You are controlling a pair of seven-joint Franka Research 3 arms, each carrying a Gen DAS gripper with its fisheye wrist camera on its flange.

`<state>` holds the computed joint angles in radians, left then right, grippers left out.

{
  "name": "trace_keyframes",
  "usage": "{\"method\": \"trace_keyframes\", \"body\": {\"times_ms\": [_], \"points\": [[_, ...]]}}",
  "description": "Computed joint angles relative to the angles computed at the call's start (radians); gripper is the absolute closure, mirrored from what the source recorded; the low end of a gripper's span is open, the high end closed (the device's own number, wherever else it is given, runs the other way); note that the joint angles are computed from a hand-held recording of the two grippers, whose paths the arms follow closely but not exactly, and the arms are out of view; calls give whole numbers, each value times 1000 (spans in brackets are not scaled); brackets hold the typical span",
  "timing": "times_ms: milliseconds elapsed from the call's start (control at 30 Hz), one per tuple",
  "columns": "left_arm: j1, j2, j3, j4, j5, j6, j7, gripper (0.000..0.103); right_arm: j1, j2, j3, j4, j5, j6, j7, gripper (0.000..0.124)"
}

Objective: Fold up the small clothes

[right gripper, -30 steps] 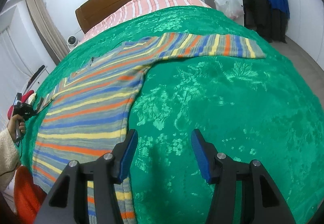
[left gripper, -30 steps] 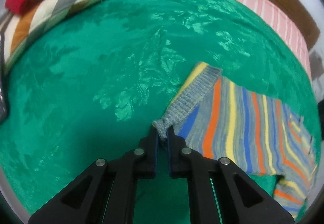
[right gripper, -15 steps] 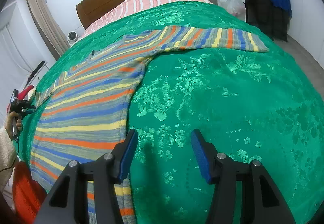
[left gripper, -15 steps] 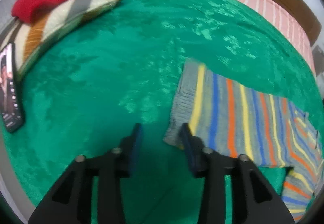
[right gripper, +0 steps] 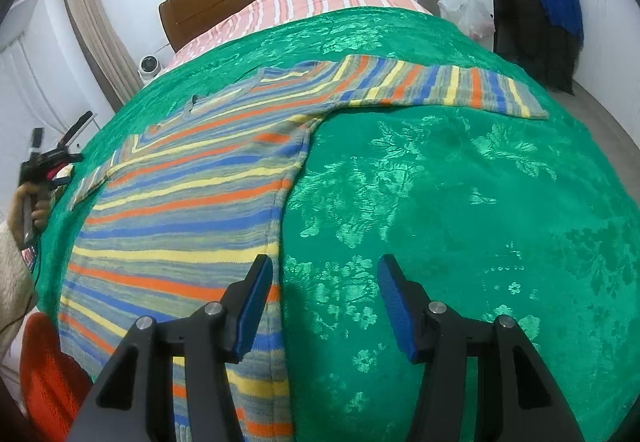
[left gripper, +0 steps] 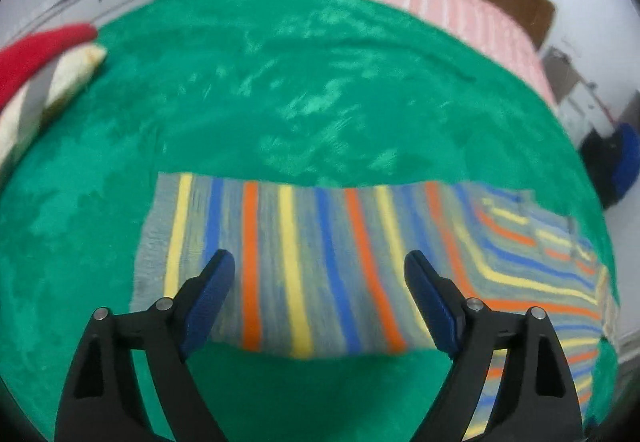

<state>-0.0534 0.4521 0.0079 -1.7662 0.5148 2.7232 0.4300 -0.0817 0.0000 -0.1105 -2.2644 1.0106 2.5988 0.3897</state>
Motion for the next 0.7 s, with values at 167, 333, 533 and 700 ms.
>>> {"method": "trace_keyframes", "body": {"times_ms": [167,333,533,700], "points": [[-10,-49,44,-104,36,-29,-123,23,-12,-12,-12,-5,-23,4,26,69],[-31,-294,11,-390,216,90,-199,17,-34,-13,-28,10,-65,8,55,65],[-49,-405,-190,-596,-118,231,172,14,-66,-32,-52,33,-132,-184,66,65],[-143,-330,-218,-550,-159,175,219,14,-83,-13,-53,57,-243,-467,76,65]]}}
